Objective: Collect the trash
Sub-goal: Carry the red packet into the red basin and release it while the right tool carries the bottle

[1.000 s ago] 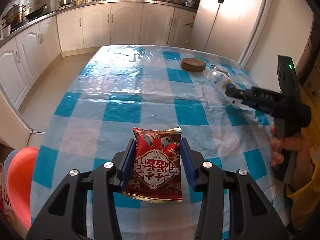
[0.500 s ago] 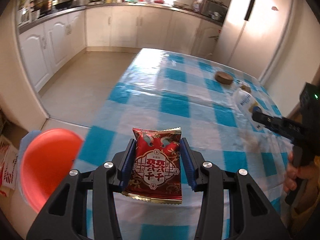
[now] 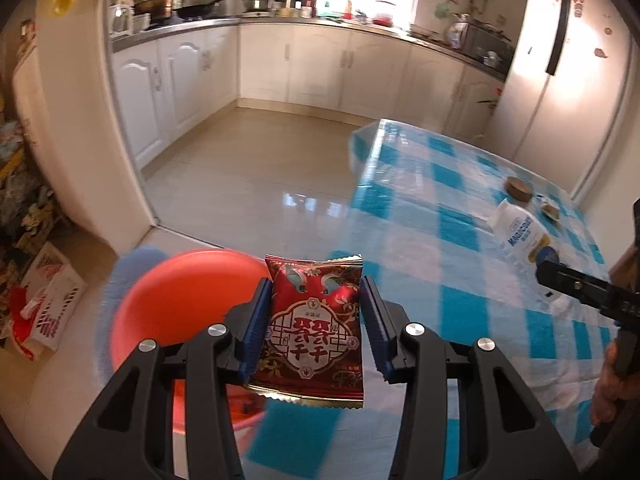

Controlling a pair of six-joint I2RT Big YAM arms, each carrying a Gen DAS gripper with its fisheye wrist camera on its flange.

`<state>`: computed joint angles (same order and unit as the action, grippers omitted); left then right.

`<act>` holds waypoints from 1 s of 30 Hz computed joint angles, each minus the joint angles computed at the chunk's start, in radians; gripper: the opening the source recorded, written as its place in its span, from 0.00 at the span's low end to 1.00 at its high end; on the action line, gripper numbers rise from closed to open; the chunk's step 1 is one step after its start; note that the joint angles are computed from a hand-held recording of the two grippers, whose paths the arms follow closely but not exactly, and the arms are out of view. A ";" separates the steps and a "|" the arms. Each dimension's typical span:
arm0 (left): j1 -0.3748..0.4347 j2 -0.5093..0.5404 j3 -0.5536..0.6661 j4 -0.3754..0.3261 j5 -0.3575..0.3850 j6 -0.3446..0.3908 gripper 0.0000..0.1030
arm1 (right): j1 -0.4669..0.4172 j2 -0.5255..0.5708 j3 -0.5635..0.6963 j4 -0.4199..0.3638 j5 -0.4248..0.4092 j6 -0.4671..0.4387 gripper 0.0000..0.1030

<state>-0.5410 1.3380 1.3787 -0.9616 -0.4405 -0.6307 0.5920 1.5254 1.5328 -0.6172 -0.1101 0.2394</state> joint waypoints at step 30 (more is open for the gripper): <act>0.225 -0.099 -0.219 -0.028 0.014 -0.062 0.45 | 0.266 0.527 0.741 -0.422 0.069 -0.207 0.44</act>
